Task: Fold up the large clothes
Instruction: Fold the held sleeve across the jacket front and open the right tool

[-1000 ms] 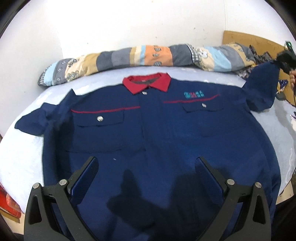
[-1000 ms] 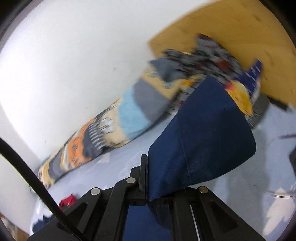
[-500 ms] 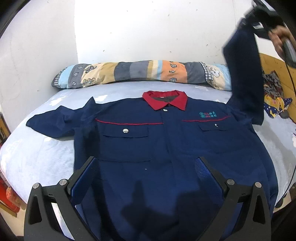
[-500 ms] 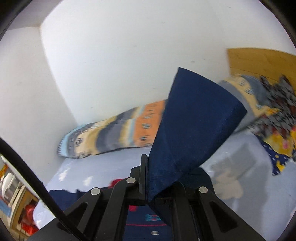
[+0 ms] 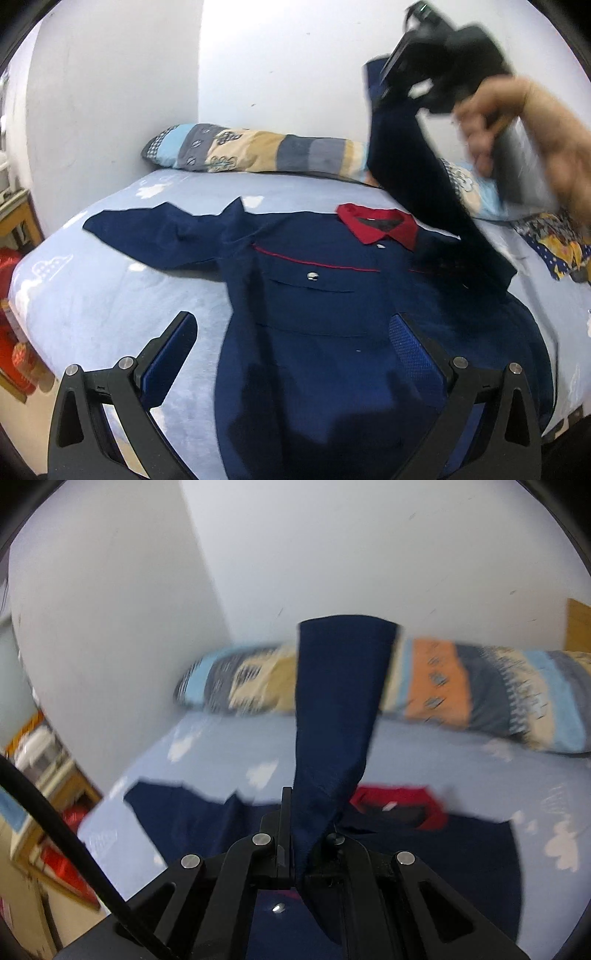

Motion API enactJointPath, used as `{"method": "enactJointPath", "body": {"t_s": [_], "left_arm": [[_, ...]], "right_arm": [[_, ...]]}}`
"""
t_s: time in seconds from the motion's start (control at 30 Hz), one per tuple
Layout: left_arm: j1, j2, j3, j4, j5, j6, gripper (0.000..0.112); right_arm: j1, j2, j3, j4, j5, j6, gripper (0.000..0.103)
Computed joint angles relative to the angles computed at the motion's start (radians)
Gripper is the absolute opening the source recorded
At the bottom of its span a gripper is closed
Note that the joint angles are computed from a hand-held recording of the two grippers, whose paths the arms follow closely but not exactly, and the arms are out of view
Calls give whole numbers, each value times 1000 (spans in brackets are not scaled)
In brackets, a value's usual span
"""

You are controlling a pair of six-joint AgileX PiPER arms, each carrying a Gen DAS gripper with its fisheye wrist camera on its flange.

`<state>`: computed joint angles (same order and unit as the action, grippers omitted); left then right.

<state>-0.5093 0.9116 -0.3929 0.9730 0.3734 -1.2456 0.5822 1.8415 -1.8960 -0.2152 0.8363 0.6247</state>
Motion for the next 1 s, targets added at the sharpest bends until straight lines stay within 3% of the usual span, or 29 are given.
{"method": "enactJointPath", "body": {"t_s": [0.2, 0.43, 0.57, 0.63, 0.7, 0.77, 0.83, 1.0], "left_arm": [[110, 0, -6, -204, -58, 225, 103], [109, 12, -12, -215, -59, 232, 103], [117, 24, -15, -225, -69, 244, 103], [116, 26, -18, -231, -68, 245, 103], [108, 23, -15, -204, -61, 216, 103], [110, 27, -13, -187, -62, 201, 103], [122, 30, -14, -214, -69, 225, 103], [92, 44, -12, -113, -53, 111, 103]], "right_arm": [[51, 202, 11, 55, -93, 20, 3], [112, 398, -20, 33, -123, 100, 3], [139, 452, -47, -34, -82, 108, 3], [137, 469, -36, 6, -72, 54, 4], [132, 445, 12, 36, -95, 33, 12], [132, 378, 106, 36, -144, 19, 32], [152, 294, 208, -73, -163, 79, 48], [200, 89, 452, -378, -82, 249, 52]]}}
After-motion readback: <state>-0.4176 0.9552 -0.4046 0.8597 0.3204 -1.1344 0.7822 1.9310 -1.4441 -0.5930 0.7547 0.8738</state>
